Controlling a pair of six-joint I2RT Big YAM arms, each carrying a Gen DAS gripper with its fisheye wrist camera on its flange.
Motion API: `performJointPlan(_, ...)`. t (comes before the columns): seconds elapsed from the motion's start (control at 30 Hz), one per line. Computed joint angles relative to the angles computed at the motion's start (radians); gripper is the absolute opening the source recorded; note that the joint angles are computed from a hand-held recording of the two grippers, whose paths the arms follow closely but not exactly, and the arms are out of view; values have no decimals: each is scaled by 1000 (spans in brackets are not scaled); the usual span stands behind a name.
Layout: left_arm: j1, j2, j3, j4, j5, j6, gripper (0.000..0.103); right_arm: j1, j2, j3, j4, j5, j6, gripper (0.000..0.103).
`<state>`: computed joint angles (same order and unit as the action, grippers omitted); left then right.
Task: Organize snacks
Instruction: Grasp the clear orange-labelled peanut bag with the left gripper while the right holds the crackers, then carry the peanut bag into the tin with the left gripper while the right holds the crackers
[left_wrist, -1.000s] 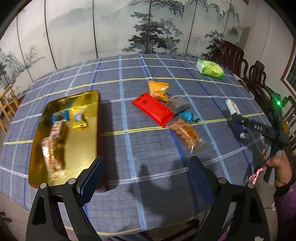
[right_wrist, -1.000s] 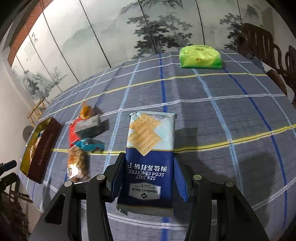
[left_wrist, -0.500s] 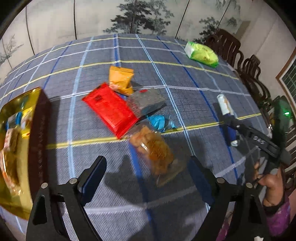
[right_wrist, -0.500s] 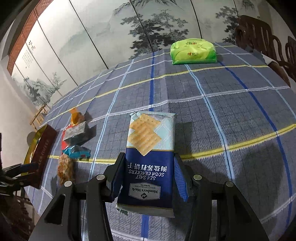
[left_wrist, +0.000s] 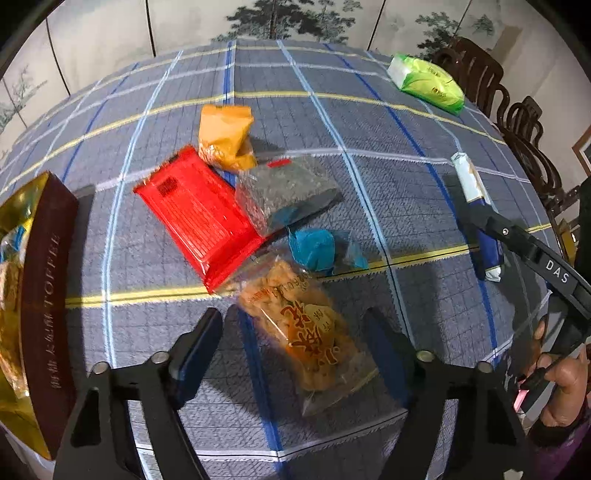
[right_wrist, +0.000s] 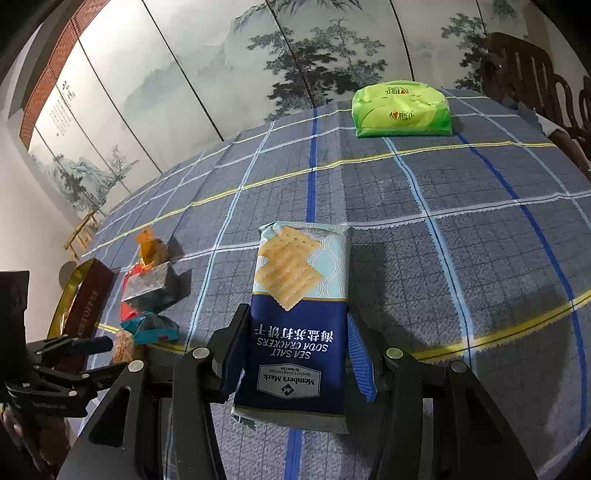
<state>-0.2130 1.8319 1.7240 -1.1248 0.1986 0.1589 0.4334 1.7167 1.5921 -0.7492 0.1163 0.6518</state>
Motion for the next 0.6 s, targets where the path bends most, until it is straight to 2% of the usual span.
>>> performJointPlan(0.03,0,10,8,-16,10,-5,63,-1,2,0,2,-2,2,51)
performJointPlan(0.1,-5,-2,-15,18,3,-5,56,-4,4,-2,7,-4,6,51)
performJointPlan(0.17,-9,-13,-32,38,-13,2,43,-4,9,-1,7,-5,10,51)
performJointPlan(0.2,-7,-17,-37,42,-4,4,41,-4,9,-2,7,-5,13,51)
performJointPlan(0.23,-3,-21,-42,43,9,9,33,-3,13,0,5,-3,15,51)
performJointPlan(0.33,1,-49,-73,55,1,19,33,3,20,4,-2,15,11,51)
performJointPlan(0.6,11,-198,-213,165,-41,60,33,31,46,42,-45,104,-13,51)
